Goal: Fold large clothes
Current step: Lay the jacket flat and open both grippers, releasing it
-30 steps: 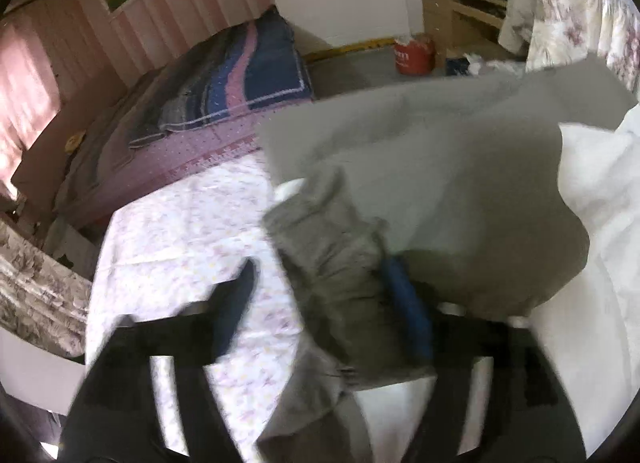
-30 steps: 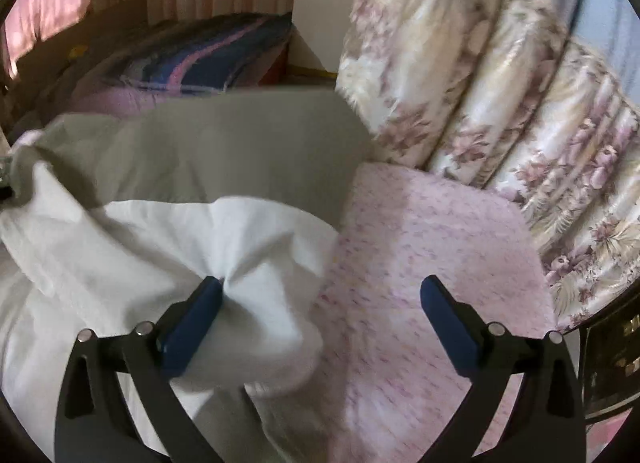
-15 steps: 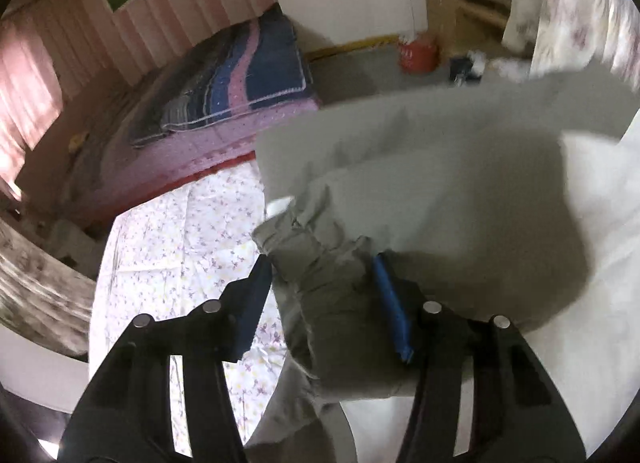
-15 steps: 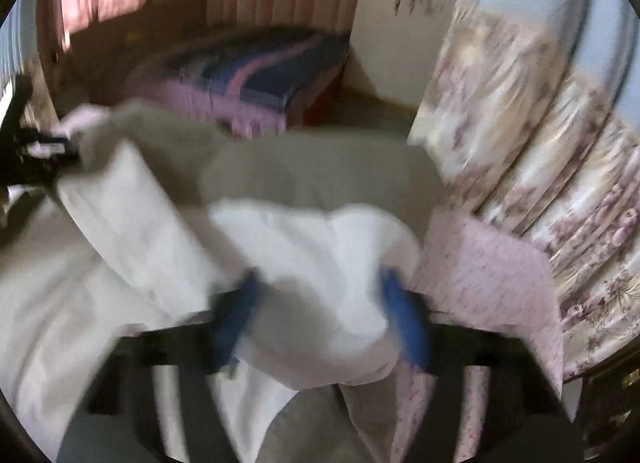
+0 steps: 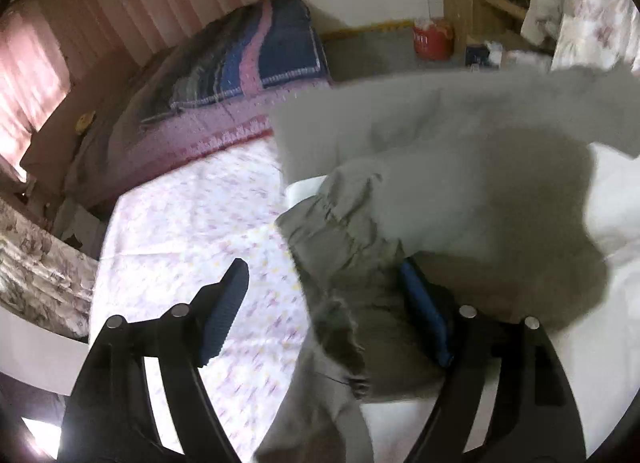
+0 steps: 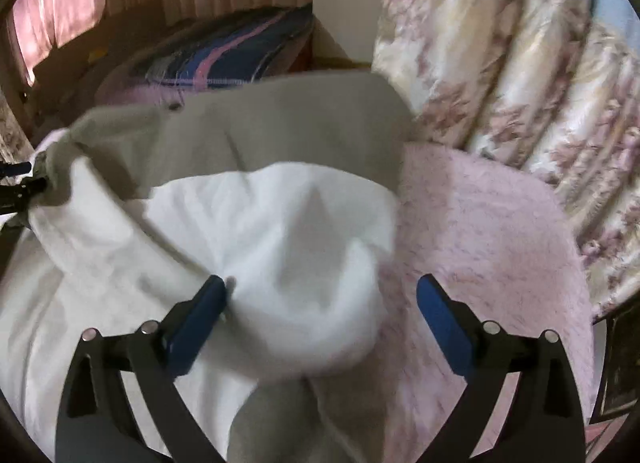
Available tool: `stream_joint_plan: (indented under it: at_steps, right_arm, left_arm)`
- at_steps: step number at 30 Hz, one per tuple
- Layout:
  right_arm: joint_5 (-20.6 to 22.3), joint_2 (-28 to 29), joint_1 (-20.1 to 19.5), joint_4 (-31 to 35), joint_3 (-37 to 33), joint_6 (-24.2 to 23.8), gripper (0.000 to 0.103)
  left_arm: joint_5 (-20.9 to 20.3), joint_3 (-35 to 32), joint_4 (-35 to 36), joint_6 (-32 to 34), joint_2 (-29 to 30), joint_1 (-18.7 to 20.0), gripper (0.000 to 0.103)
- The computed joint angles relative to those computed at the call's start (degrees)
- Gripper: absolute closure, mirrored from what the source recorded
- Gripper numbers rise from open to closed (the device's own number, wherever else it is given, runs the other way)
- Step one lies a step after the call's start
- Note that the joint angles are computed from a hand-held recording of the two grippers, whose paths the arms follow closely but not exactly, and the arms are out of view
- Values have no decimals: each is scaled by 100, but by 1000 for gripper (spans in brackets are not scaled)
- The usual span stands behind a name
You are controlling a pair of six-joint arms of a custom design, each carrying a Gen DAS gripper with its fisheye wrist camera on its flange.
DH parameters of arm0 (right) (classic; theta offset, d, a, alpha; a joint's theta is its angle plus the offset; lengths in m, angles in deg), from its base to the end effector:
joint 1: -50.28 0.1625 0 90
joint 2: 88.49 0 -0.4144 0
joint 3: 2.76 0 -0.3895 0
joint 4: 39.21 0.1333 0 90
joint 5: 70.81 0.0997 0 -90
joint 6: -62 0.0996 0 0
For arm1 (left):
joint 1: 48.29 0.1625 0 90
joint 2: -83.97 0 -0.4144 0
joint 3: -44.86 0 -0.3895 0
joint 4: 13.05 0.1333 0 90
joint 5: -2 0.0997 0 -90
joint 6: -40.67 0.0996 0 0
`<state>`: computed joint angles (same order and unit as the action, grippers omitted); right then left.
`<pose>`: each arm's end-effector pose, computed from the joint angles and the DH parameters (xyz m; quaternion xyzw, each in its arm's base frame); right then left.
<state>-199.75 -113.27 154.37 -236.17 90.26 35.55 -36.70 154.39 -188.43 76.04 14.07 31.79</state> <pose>0.2261 -0.6102 -0.0236 0.2045 -0.8727 0.2769 0.3463 0.1120 -0.5846 0.3312 0.1645 0.8313 -0.2540 0.4662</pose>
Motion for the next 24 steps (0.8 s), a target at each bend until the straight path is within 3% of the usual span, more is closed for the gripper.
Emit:
stream_joint_plan:
  at_steps: [2,4,8,12,14,18,21,24]
  right_arm:
    - [40,-184,161,-695,471,-274,4]
    - [95,-354,284,-1214,872,-330,2]
    - [496,-696,506,-2269,1919,45,2]
    - [739,-674,726,-3163,2660,493,2]
    - [741,-569,823,-3582,2831,559,2]
    - [429,-306,1097,-4129,2892,630,2]
    - [175,-184,1232,-4028,2916,767,2]
    - [-318,28,1374,-3992,2832,779,2]
  left_arm:
    - [-101,298,-489,139,-299,-94,3]
    - [-162,656,-874,196,-688,-203,3]
    - [-171,1381,-751,-246,-1513,-358,3]
    - [112,2392,-1456,-299,-2154,-719,3]
    - [167,2770,-1395,-555,-2502,-931,3]
    - [264,3211,-878,-1096,-3077,-1281,3]
    - [465,3494,-1099,-1099,-3190,-1521,3]
    - [541,3715,-706,-1436,-3575,-1694,3]
